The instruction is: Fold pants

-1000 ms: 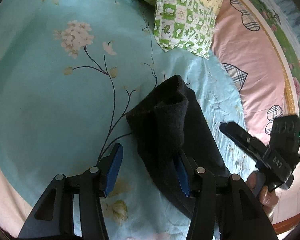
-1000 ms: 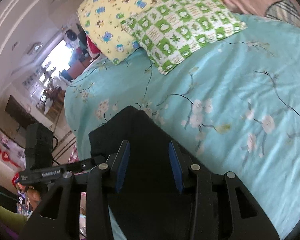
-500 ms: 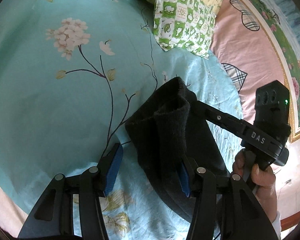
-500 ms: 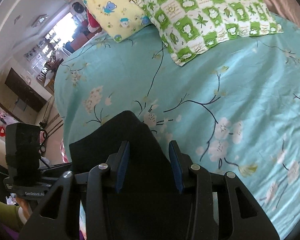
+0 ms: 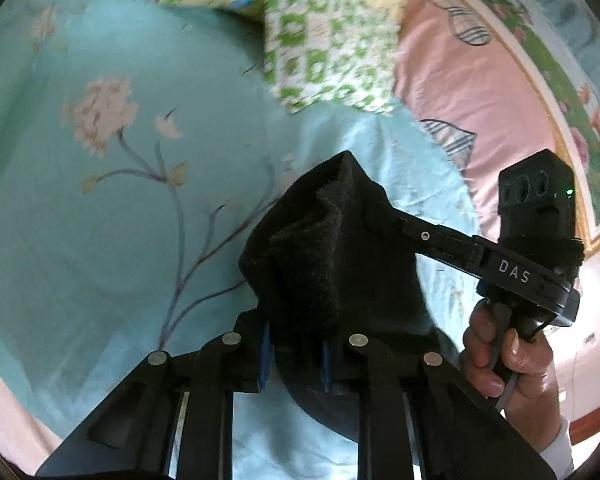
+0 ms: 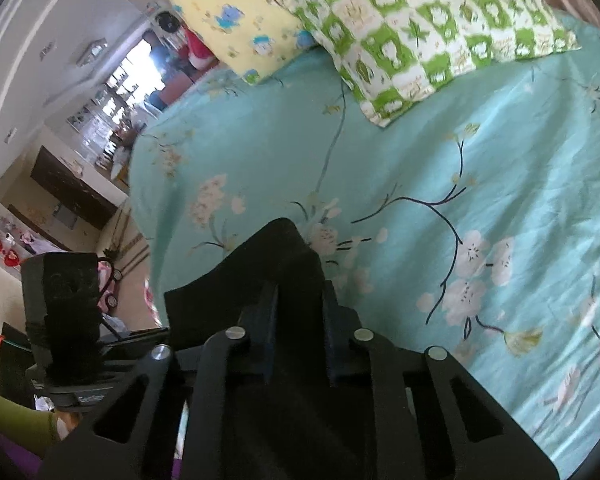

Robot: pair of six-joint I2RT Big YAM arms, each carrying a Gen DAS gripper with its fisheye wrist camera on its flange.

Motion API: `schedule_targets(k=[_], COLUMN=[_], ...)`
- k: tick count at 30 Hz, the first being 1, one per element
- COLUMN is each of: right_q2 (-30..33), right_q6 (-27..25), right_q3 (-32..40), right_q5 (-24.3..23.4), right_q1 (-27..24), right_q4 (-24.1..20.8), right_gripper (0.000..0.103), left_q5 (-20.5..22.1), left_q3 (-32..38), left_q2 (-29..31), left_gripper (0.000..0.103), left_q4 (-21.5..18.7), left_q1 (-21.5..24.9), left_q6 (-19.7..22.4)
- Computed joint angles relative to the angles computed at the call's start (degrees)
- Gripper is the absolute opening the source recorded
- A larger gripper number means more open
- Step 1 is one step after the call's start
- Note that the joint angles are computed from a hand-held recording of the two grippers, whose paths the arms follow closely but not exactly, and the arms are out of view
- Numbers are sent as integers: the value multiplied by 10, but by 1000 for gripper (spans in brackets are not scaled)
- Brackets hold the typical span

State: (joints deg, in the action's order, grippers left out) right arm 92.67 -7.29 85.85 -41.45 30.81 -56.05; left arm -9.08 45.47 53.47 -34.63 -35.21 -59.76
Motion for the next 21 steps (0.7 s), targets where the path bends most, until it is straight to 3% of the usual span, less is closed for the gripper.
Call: schedule_targets(k=[11,21], right_q2=[-144,-264], right_q6=[76,100], right_q3=[-111,-209], right_q5=[-104,-173], right_q1=[-88,-209], right_q4=[101,127], right_gripper=[18,17], left_q5=[-86,-128], left_q3=[105,201], left_q2=[16,104], left_gripper=[17,17], left_q4=[-27,-32], left_q1=[-124,-229], left_q6=[56,100])
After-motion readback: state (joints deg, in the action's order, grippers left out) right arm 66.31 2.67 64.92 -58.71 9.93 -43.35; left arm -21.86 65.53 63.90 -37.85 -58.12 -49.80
